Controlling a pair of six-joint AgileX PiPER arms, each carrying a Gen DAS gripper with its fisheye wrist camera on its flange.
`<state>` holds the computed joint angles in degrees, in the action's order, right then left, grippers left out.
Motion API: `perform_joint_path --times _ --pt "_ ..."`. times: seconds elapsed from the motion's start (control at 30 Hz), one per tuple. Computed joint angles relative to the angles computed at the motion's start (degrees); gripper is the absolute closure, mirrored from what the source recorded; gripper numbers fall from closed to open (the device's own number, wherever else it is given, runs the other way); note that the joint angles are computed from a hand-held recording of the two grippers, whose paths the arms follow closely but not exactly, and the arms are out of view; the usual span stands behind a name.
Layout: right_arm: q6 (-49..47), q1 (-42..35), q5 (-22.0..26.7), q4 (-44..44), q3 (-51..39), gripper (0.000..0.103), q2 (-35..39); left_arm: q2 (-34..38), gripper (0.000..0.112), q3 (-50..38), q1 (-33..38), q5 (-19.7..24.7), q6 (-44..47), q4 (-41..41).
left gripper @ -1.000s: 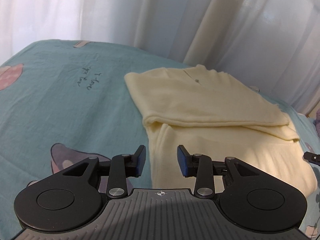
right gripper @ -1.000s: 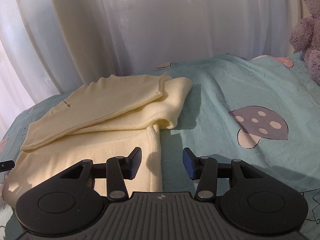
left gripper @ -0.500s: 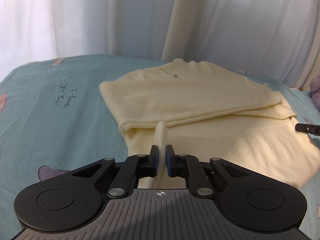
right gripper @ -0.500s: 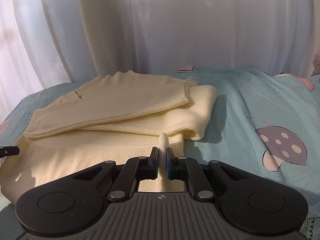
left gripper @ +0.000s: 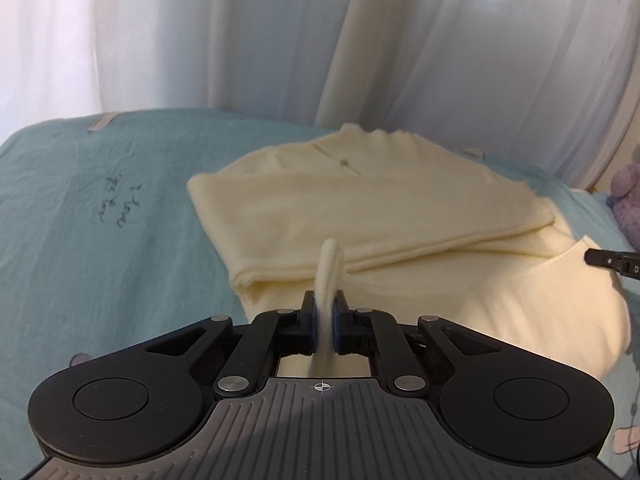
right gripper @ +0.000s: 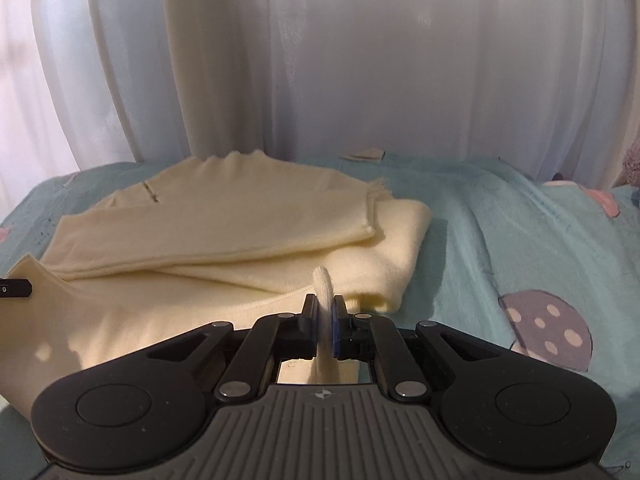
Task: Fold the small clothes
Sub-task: 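Grasp the hem with both grippers and lift it up, then lay the hem over the collar and open both grippers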
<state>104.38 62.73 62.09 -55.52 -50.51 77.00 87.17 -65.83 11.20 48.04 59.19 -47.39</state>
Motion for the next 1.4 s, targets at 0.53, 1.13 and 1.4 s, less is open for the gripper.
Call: perform_joint_path --times 0.53,1.13,1.4 --pt "-16.08 -26.34 -19.11 4.57 -8.93 0.094 11.1 17.64 0.081 -17.31 -6.91 -6.32 -13.12 5.82" --pt "-11.49 -25.97 -13.55 -12.59 -20.04 0.098 15.76 21.29 0.103 -35.9 -12.97 -12.84 -25.5 14.39" --pt "-9.95 -30.89 -14.58 -14.61 -28.04 0.097 26.83 35.56 0.098 -52.69 -20.27 -10.3 -50.16 39.75"
